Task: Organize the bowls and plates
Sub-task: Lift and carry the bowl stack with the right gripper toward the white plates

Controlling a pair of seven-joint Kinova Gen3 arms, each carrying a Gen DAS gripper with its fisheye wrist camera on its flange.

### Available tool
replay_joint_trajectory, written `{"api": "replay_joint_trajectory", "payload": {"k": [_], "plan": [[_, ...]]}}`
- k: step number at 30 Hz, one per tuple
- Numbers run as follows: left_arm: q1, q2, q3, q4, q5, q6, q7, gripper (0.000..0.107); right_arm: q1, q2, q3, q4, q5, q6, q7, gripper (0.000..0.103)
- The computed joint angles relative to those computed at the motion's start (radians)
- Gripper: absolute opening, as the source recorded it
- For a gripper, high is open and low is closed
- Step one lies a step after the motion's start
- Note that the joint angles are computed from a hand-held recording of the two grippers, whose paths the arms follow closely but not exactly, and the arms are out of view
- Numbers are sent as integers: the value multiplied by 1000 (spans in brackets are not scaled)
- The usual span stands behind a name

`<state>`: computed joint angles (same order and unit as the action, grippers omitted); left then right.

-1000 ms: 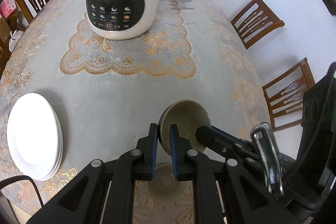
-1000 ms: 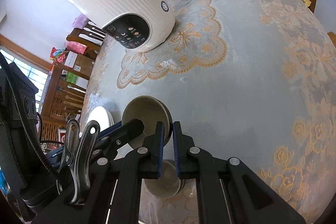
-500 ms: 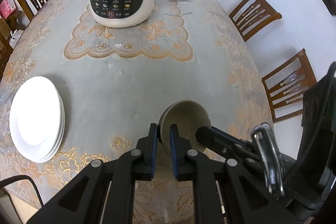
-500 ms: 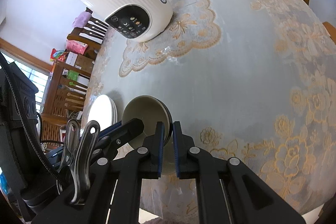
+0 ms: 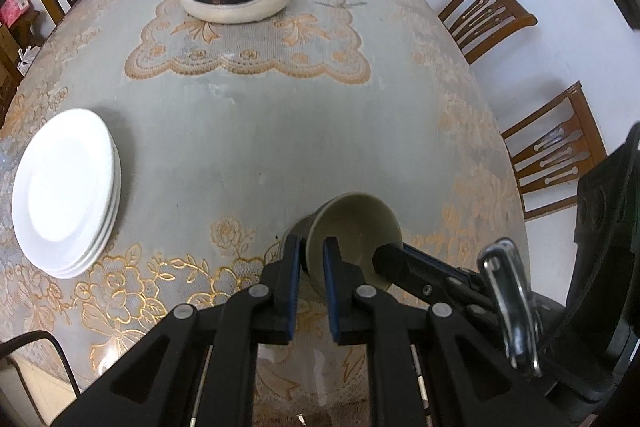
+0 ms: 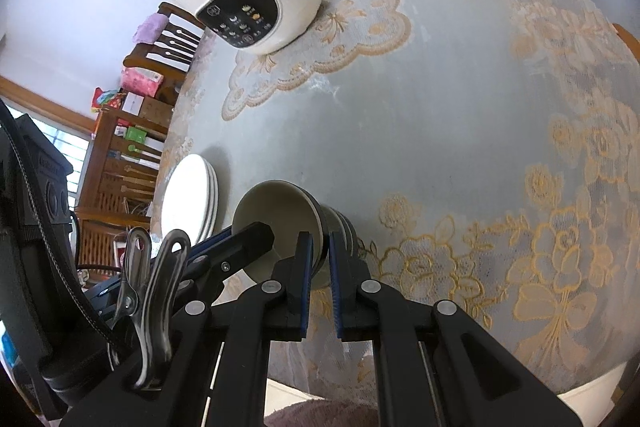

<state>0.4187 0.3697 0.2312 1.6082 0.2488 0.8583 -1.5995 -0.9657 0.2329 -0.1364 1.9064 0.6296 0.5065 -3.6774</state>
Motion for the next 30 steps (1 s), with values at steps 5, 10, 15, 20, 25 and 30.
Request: {"api": "replay_joint_trajectory", "payload": {"k": [5, 10, 15, 20, 25, 30], "plan": [[20, 3, -7, 7, -28, -11, 19, 10, 1, 8, -5, 0, -21, 7, 11, 11], [37, 7, -16, 8, -60, -24, 44, 12, -3, 18, -3, -8, -32, 21, 25, 11], [37, 19, -15, 0, -74, -16, 61, 18, 5, 26, -4, -19, -55, 32, 65, 12], [31, 38, -14, -10, -76, 2, 58, 23, 15, 28, -2, -14, -82, 17, 101, 17], [24, 61, -9, -21, -67, 17, 41, 24, 5, 30, 12, -8, -89, 7, 97, 20], [-10, 81, 6, -18, -20, 14, -10, 24, -1, 37, 27, 5, -86, -29, 72, 20]]}}
